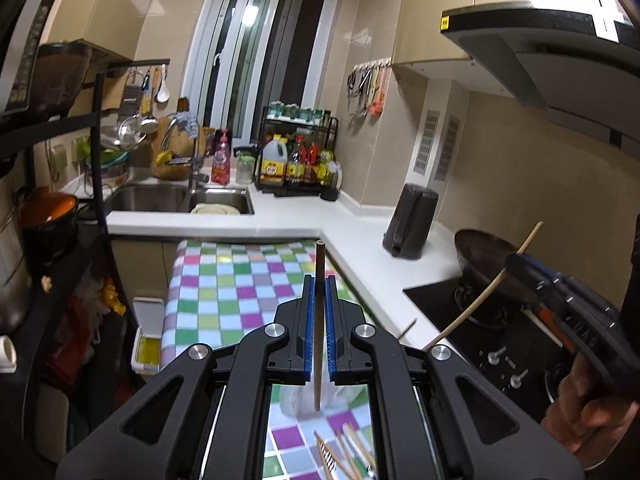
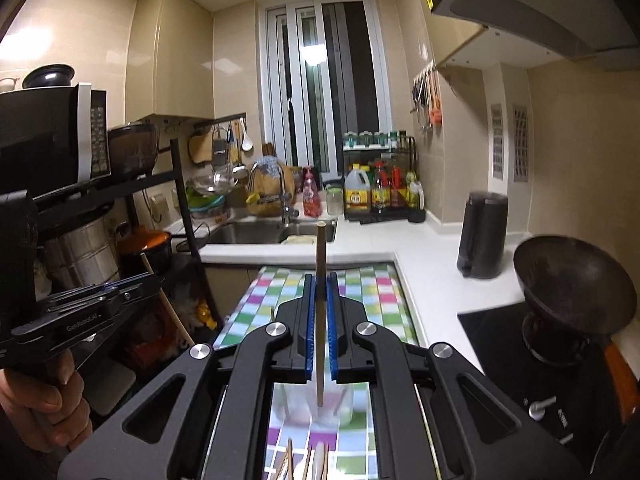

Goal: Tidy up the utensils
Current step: 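Lift both chopsticks and carry them over the clear container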

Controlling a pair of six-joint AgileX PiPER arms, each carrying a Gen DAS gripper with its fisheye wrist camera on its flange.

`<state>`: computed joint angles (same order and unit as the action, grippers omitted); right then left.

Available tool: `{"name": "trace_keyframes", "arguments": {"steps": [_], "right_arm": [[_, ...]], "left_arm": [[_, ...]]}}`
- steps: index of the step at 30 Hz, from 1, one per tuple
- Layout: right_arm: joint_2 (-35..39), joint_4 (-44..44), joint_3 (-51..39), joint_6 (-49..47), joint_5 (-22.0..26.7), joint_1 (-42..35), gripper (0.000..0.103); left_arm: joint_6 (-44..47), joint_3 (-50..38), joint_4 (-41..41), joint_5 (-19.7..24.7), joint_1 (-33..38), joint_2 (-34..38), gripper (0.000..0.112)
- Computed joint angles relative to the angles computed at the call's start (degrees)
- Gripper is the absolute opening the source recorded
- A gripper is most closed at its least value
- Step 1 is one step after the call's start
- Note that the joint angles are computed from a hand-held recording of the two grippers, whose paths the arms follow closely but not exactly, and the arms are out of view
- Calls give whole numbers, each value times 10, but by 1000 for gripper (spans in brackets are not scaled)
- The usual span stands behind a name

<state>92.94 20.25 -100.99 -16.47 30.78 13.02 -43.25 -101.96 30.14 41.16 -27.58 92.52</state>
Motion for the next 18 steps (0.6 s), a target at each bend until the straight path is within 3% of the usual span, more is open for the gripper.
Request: {"name": "trace_keyframes", "arguments": {"steps": [7, 18], "right_arm": [[129, -109, -151, 90, 34, 37, 6], [281, -110, -284, 87, 127, 34, 5]], "left_arm": [[117, -183, -90, 41, 34, 119, 5], [283, -382, -230, 161, 70, 304, 5]]}}
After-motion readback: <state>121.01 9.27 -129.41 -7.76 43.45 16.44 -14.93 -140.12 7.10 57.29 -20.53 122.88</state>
